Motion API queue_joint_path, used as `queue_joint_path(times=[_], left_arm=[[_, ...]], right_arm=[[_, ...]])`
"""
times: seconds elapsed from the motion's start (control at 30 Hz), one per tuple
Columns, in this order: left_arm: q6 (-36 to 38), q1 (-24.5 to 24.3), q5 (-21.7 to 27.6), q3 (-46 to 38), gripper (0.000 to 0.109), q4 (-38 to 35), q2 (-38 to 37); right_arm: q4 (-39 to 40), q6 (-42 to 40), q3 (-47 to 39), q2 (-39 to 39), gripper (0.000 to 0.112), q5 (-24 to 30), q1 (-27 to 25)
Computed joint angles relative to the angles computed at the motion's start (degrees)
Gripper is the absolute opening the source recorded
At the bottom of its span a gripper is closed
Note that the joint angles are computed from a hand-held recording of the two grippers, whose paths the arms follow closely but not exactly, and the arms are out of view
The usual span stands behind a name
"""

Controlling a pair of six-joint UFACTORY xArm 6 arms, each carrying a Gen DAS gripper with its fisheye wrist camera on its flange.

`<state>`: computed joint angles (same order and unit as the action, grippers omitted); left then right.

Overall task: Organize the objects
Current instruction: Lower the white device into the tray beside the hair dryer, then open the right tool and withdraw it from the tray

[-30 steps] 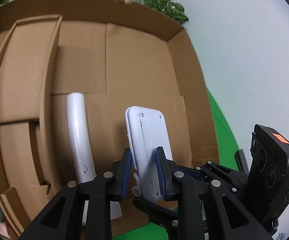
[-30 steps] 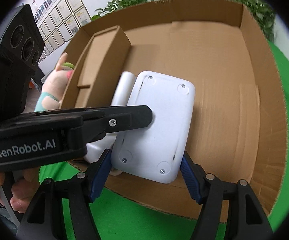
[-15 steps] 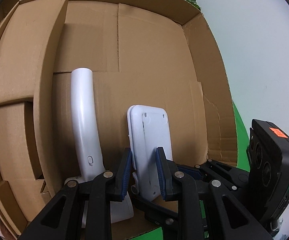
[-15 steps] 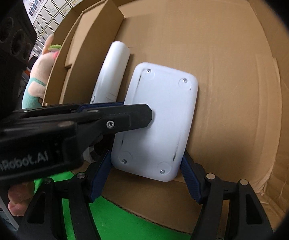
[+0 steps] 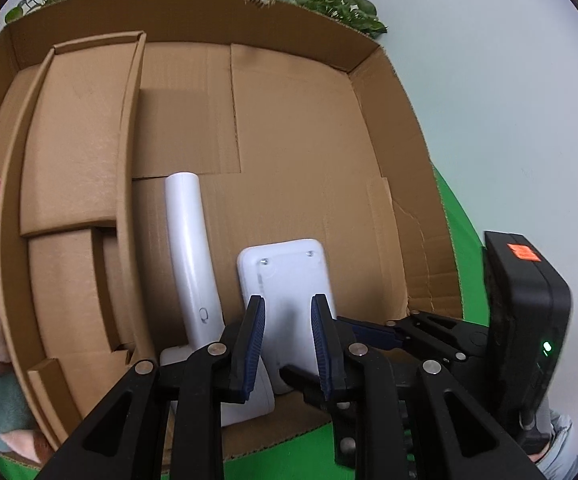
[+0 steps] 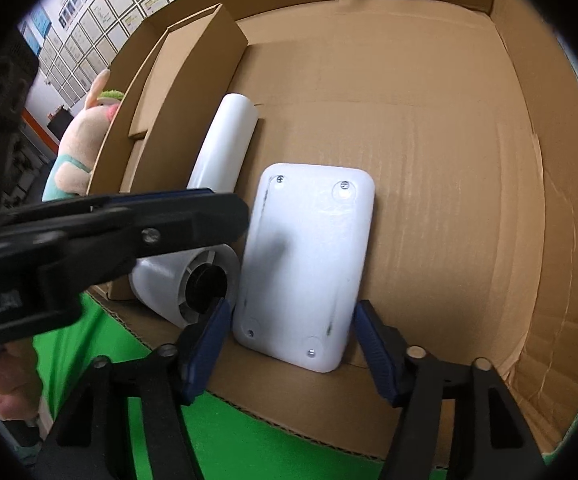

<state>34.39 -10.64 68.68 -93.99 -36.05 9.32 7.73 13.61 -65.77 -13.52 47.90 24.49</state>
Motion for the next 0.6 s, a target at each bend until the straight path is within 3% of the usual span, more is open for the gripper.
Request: queue_joint_path(times=[0.13, 0.3, 0.37, 0.43, 0.47, 0.53, 0.6], left_arm=[[2.2, 1.1, -0.9, 2.7, 0.022, -1.1, -2.5], [5.6, 1.4, -6.8, 8.6, 0.026, -2.2, -7.4], [7.7, 1.3, -12.5, 13.2, 0.041, -2.4, -11.4], [10.0, 1.2, -18.9, 18.1, 0.075, -4.0, -15.3], [12.5, 1.1, -24.1, 21.9, 0.081, -6.3, -18.4], [15.6, 0.7, -31.5, 27.0, 0.100, -9.1, -22.5], [16.9, 0.4, -36.3, 30.2, 0.102, -10.2, -25.3]], right_arm=[[1.2, 0.1, 0.6, 0.0, 0.049, -0.3, 0.2], [-1.3, 4.6, 1.3, -0.9, 0.049, -1.1, 2.3], [-5.9, 8.2, 1.9, -1.8, 0.053, -1.8, 3.2], [-15.2, 15.1, 2.5, -3.5, 0.072, -1.6, 5.0], [-20.5, 19.5, 3.3, -4.9, 0.085, -1.6, 6.4], [-30.8, 27.4, 4.5, -7.5, 0.089, -0.9, 8.4], [-37.0, 31.2, 5.1, -9.5, 0.102, 1.2, 8.5]])
